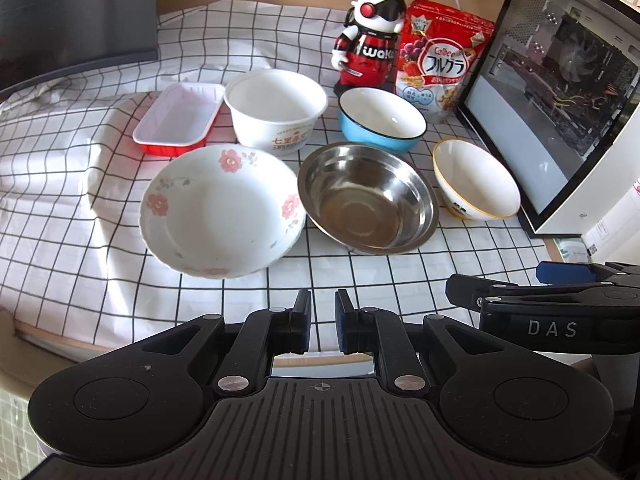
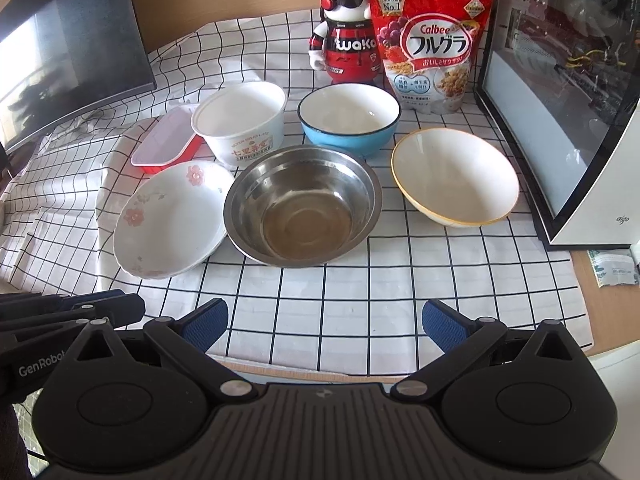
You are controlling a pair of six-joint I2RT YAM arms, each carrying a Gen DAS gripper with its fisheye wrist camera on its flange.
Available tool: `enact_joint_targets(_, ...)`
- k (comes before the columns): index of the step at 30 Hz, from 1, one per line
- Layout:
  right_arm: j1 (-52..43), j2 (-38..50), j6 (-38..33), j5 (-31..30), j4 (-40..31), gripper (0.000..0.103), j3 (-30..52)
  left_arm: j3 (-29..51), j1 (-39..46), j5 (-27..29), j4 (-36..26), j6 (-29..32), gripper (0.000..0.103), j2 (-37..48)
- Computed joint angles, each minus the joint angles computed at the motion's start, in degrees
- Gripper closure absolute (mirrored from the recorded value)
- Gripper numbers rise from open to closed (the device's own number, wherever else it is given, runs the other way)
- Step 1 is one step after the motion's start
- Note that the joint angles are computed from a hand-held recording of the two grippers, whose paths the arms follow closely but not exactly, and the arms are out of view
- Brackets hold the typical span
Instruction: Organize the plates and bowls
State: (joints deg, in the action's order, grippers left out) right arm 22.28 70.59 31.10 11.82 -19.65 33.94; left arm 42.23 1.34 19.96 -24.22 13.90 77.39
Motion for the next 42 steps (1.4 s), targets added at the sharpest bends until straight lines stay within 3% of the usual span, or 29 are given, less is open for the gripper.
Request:
enact_joint_targets(11,2.18,7.66,2.53,8.8,11.87,0.0,1.7,9.46,5.55,11.76,2.98,5.26,0.088,12.33)
enact_joint_targets(14,3.11,12.33,4.25,12.39,10.31,0.0,5.68,15.18,8.21,18.26,2.88,4.9,0.088,18.27)
enact_joint_targets(17,4.25,15.02,5.34,15.46,10.36,0.0,6.88,24.25,11.32,28.17,-2.57,8.34,0.088,27.24)
enact_joint_targets(20,4.72,16.85,8.19,18.56,11.16,0.0,6.62,30.73,11.65,29.5,-5.78,9.64,0.088,33.01)
enact_joint_targets(24,-1.62,18.28,9.77,10.23,14.77,0.0,4.19,32.43,8.52,24.18,0.46,7.84,0.088,35.24)
enact_joint_targets(26,-5.79,19.09,6.82,3.85,19.83,0.0,1.28,34.14,7.12,23.54,2.06,6.18,0.088,37.0)
enact_joint_targets(29,-11.17,22.14,2.89,-3.3,28.45,0.0,-1.94,34.28,3.85,17.23,8.12,1.96,0.088,38.33)
enact_joint_targets(33,-19.08,28.18,-1.29,-14.25,36.96,0.0,-2.1,44.61,-0.63,13.54,0.47,2.04,0.088,45.85)
enact_joint_targets(37,-24.35,35.43,-3.18,-25.08,36.43,0.0,3.29,52.24,-4.49,7.94,-4.35,1.26,0.086,52.39)
enact_joint_targets(42,-24.54,40.83,-3.31,-28.43,32.94,0.0,8.97,56.36,-6.43,3.57,-7.43,5.0,0.085,56.25)
